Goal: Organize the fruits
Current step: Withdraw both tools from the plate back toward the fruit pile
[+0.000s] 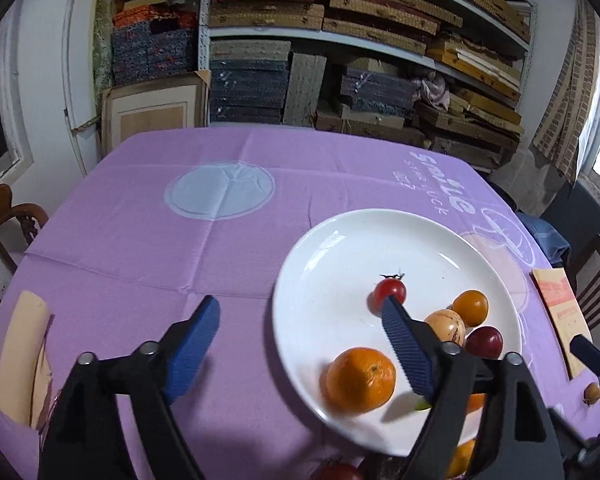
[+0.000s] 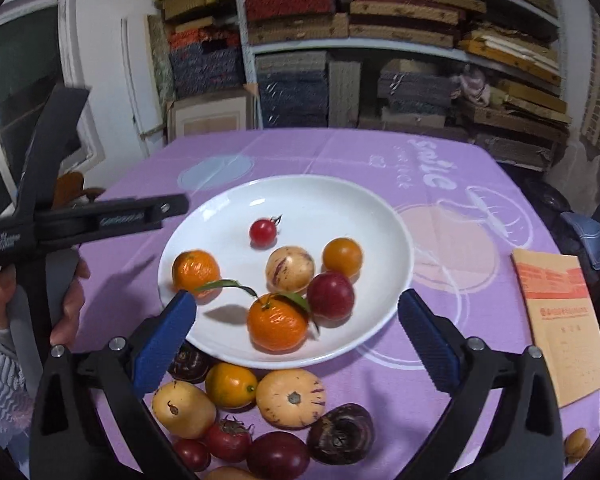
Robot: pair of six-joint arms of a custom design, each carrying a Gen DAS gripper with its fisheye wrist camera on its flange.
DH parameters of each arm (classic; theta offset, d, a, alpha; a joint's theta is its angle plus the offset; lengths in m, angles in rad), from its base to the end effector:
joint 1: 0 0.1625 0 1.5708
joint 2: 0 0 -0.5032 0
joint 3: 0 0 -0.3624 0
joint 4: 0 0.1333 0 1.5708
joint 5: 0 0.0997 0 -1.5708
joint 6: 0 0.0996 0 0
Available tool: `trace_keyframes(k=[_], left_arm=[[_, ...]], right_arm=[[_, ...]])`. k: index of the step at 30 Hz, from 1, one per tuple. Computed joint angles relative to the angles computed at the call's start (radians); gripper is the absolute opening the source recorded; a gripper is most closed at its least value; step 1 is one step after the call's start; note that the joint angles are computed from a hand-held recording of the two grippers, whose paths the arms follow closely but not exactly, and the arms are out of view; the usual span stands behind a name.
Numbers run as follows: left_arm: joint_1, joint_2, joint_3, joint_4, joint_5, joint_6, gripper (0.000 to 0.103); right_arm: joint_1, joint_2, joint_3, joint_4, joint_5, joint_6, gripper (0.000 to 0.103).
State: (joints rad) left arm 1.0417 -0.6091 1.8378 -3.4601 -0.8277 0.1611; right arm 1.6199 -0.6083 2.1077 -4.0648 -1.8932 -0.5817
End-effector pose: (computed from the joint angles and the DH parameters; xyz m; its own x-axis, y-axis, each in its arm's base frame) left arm -0.1589 -0.6693 0.1123 -0.7704 0.1225 -0.6257 0.5290 0.6707 -0.5200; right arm 0.1297 -0.5666 0.1207 -0.7877 -0.1162 0.6050 -0.5500 0.5749 -0.6058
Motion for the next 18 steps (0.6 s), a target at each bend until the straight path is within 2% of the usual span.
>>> trace_keyframes(k=[1, 4, 7, 10, 13, 15, 18], left_arm=[[-0.005, -0.012, 0.044, -0.062, 0.010, -0.008, 0.097], [-0.007, -0.049, 0.140, -0.125, 0.000, -0.072, 0.100], [-0.001, -0.073, 0.221, -0.111, -0.027, -0.142, 0.100], [0.001, -0.069, 0.270, -0.083, -0.036, -0.156, 0.100], [-0.011, -0.039, 0.289, -0.094, 0.024, -0.142, 0.100], [-0.012, -0.020, 0.289, -0.118, 0.064, -0.145, 0.100], [-0.009, -0.008, 0.284, -0.132, 0.085, -0.160, 0.100]], right_arm=[[-0.006, -0.006, 0.023, -0.035, 0.004, 0.002, 0.099], [-0.040, -0.019, 0.095, -0.141, 0.031, 0.039, 0.099], [-0.078, -0.019, 0.162, -0.243, 0.052, 0.080, 0.099], [-0.113, 0.007, 0.223, -0.390, 0.065, 0.087, 0.099], [-0.141, 0.054, 0.276, -0.534, 0.058, 0.065, 0.099], [-0.157, 0.055, 0.294, -0.535, 0.075, 0.066, 0.099], [-0.156, 0.069, 0.288, -0.550, 0.068, 0.032, 0.099]])
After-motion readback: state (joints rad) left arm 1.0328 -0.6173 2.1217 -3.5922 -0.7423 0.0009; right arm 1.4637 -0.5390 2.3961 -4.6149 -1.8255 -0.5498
